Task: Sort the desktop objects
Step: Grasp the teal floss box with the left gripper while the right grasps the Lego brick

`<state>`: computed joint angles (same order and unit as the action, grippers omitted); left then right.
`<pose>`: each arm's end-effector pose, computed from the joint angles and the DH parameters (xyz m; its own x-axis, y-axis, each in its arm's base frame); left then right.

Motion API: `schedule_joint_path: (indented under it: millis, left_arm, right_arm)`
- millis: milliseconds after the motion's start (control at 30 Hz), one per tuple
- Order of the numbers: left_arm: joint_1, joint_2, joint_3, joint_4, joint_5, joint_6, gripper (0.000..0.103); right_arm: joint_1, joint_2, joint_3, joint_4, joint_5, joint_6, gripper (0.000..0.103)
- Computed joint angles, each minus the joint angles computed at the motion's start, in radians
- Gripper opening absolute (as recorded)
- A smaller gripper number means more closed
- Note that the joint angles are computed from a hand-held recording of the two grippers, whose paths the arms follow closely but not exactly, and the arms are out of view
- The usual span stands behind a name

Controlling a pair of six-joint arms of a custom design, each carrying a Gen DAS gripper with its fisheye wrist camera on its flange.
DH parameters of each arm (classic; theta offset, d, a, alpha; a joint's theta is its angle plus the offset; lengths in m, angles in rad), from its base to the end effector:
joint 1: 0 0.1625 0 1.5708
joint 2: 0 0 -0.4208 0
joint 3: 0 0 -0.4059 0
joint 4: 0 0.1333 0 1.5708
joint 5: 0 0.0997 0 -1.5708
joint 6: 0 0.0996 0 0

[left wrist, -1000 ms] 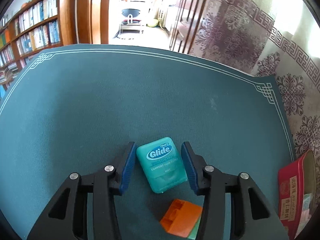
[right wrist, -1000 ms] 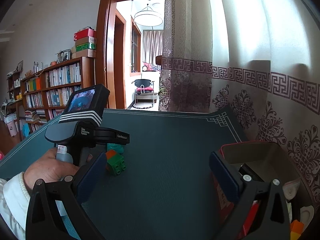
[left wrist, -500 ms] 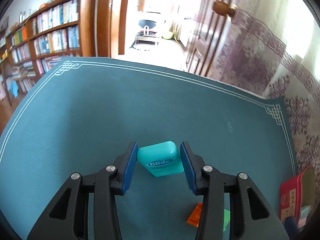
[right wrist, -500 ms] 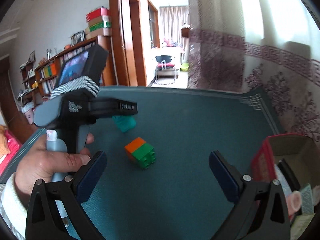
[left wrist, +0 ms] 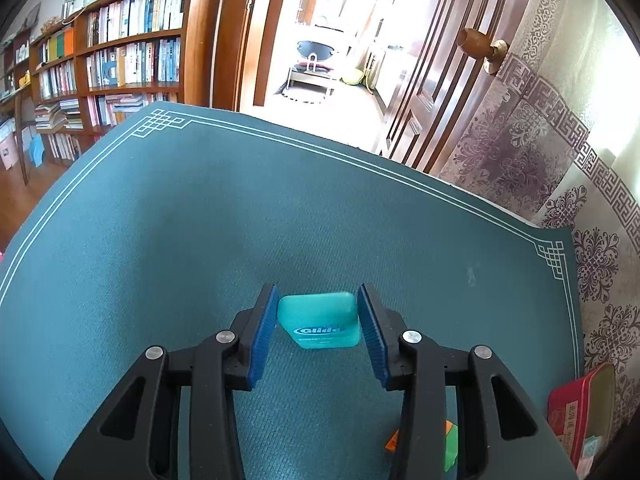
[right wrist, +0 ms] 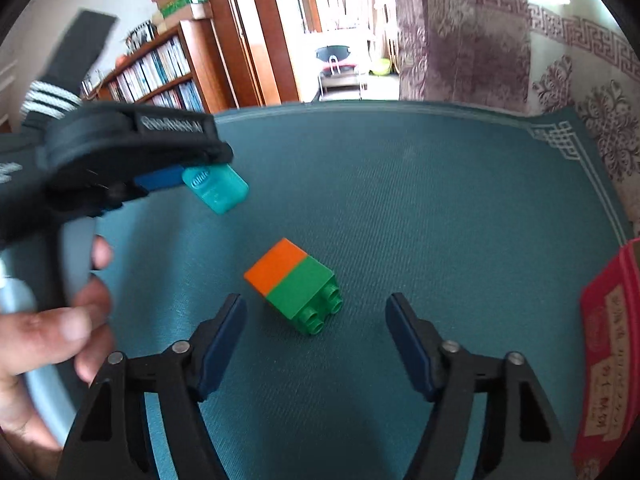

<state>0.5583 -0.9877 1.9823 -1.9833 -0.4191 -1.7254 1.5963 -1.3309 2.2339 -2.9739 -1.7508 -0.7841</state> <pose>-0.3170 -0.4624 0.0847 -0.7324 -0.5313 -0.4257 0.0988 0.5358 -0.8386 0.1278 -0.4827 0.2144 -0.6821 -0.5765 0.4499 -0.7119 0.6640 -0.2286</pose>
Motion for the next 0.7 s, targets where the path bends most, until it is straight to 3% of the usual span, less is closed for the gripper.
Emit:
schedule_joint_path:
  millis: [267,333,400,467,567,700]
  left_arm:
    - [-0.001,0.014,-0.004,-0.033,-0.004,0.033,0.043]
    - [0.000,0.014,-0.004,-0.035,-0.004,0.036,0.043]
    - [0.000,0.015,-0.004,-0.040,-0.004,0.038,0.043]
    - [0.000,0.016,-0.006,-0.037,-0.003,0.038,0.043]
    - [0.000,0.022,-0.012,-0.028,0.000,0.038,0.043]
    - [-0.002,0.016,0.031,-0.219,-0.009,0.155,0.043]
  right_arm:
    - [0.017,0.032,-0.008,-0.013,-0.006,-0.026,0.074]
    - [0.020,0.038,0.002,-0.052,-0.016,-0.037,0.069]
    - [0.020,0.039,0.009,-0.074,-0.018,-0.037,0.053]
    - [0.010,0.030,0.008,-0.067,-0.010,-0.008,0.046]
    - [-0.004,0.012,0.009,-0.055,0.004,0.026,0.045]
    - [-0.033,-0.039,0.020,-0.044,0.047,0.075,0.044]
